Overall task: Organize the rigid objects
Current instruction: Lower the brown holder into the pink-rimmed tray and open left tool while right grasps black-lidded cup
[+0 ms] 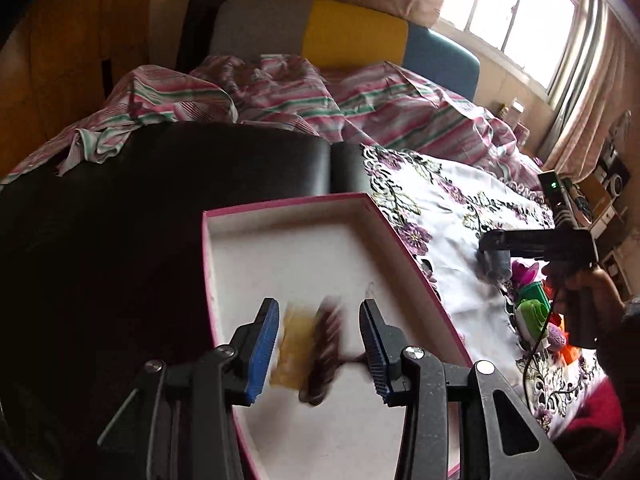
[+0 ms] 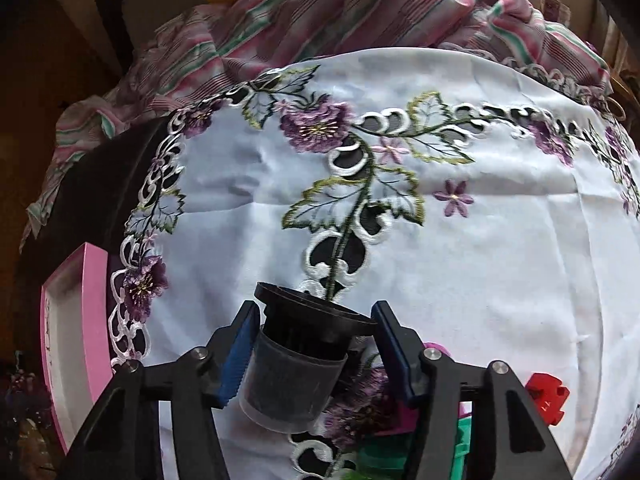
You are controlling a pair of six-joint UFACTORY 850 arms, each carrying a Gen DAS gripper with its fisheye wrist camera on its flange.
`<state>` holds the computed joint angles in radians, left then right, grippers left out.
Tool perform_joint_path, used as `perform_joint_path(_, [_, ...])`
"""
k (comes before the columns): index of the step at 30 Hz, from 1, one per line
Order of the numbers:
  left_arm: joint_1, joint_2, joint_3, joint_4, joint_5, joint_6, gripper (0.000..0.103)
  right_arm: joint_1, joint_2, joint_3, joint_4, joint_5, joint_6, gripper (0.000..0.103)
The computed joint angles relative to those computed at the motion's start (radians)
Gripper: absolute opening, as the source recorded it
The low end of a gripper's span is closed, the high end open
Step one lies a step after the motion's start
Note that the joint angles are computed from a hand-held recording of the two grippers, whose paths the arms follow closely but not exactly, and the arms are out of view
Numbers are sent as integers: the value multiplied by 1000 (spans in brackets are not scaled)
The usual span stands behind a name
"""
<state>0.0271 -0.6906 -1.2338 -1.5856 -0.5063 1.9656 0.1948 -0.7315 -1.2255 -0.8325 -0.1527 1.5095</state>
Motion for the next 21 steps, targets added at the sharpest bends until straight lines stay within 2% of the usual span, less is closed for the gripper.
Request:
perform_joint_path(3, [8,-10,-17,15,-14,-27,40,17,-6,-9,-95,-35,84,58])
perform_joint_path(6, [11,-21,-34,33,-16,-59,35,6,10,20,-188,4,196,58])
perform_joint_path(9, [18,-26,-43,61,-29,-104,35,2,17,37,-330,21,351,59])
perform_joint_path(11, [19,-14,-26,45,-22,-74,35,2,13,37,-277,22,308,59])
perform_joint_path(16, [35,17,28,48,-51,-60,37,26,22,47,-335,-3,359,59])
perform_joint_path(18, [29,25,49,71,-34,-61,37,39,25,48,-301,-35,328,60])
perform_joint_path(21, [18,38,89,28,2,-21,37,48,37,65,-357,-46,388,60])
